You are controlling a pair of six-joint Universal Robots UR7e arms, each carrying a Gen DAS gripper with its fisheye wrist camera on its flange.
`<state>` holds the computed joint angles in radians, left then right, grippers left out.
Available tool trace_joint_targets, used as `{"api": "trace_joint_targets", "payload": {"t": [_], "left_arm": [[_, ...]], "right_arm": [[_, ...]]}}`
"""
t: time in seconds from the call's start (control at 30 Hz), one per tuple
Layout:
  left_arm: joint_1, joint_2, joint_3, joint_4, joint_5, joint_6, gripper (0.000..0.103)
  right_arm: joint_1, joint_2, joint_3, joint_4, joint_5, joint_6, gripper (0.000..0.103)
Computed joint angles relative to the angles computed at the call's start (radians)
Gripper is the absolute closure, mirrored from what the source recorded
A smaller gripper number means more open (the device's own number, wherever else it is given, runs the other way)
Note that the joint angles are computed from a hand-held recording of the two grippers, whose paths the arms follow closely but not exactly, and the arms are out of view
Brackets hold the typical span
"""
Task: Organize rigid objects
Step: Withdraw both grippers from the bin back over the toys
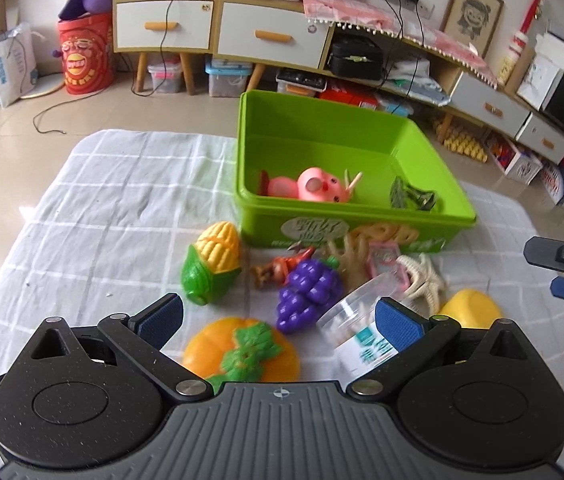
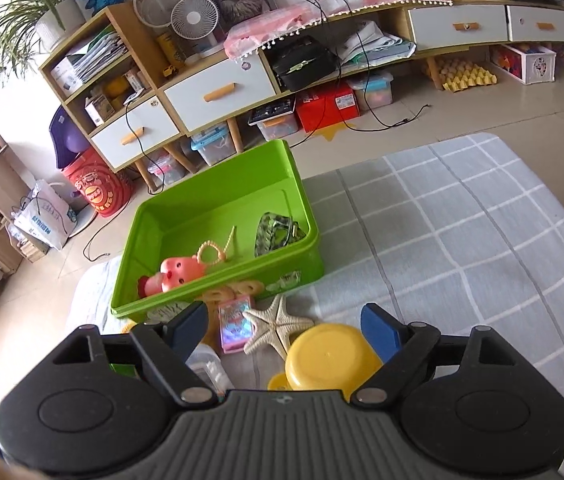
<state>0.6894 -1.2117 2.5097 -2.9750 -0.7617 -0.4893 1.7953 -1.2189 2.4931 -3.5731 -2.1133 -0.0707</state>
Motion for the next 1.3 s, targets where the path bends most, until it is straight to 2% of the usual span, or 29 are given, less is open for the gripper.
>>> {"api": "trace_joint_targets", "payload": {"t": [0.1, 0.43, 0.6, 0.77, 0.9, 1.1, 1.2, 1.3], "left_arm": [[-0.009, -0.014, 0.027, -0.022, 0.017, 0.019, 0.002], [-0.003, -0.080, 0.084, -0.018, 0.034, 0.064, 0.002], [0.010, -0.081, 0.114, -0.106, 0.016, 0.123, 0.002], [0.035, -0.013, 0.157, -0.318, -0.018, 0.298, 0.002], [0.069, 0.045, 0.183, -0.450, -0.066, 0.449, 0.002], [0.123, 0.090, 0.191, -0.459, -0.116, 0.538, 0.002], [0.127, 0.134, 0.190, -0.480, -0.114, 0.574, 0.002], [0.138, 0.173, 0.198, -0.570, -0.133, 0.609, 0.002]], "right_arm": [[0.005, 0.000, 0.004, 0.015, -0.018, -0.006, 0.036], [0.008, 0.020, 0.064, -0.125, 0.010, -0.164, 0.028], [-0.010, 0.027, 0.082, -0.173, 0.022, -0.210, 0.025], [-0.062, 0.028, 0.111, -0.221, 0.085, -0.260, 0.023], [-0.107, 0.072, 0.138, -0.298, 0.113, -0.398, 0.021], [-0.183, 0.160, 0.170, -0.366, 0.127, -0.597, 0.021], [-0.230, 0.180, 0.182, -0.363, 0.142, -0.613, 0.021], [-0.271, 0.214, 0.185, -0.387, 0.142, -0.621, 0.019]]}}
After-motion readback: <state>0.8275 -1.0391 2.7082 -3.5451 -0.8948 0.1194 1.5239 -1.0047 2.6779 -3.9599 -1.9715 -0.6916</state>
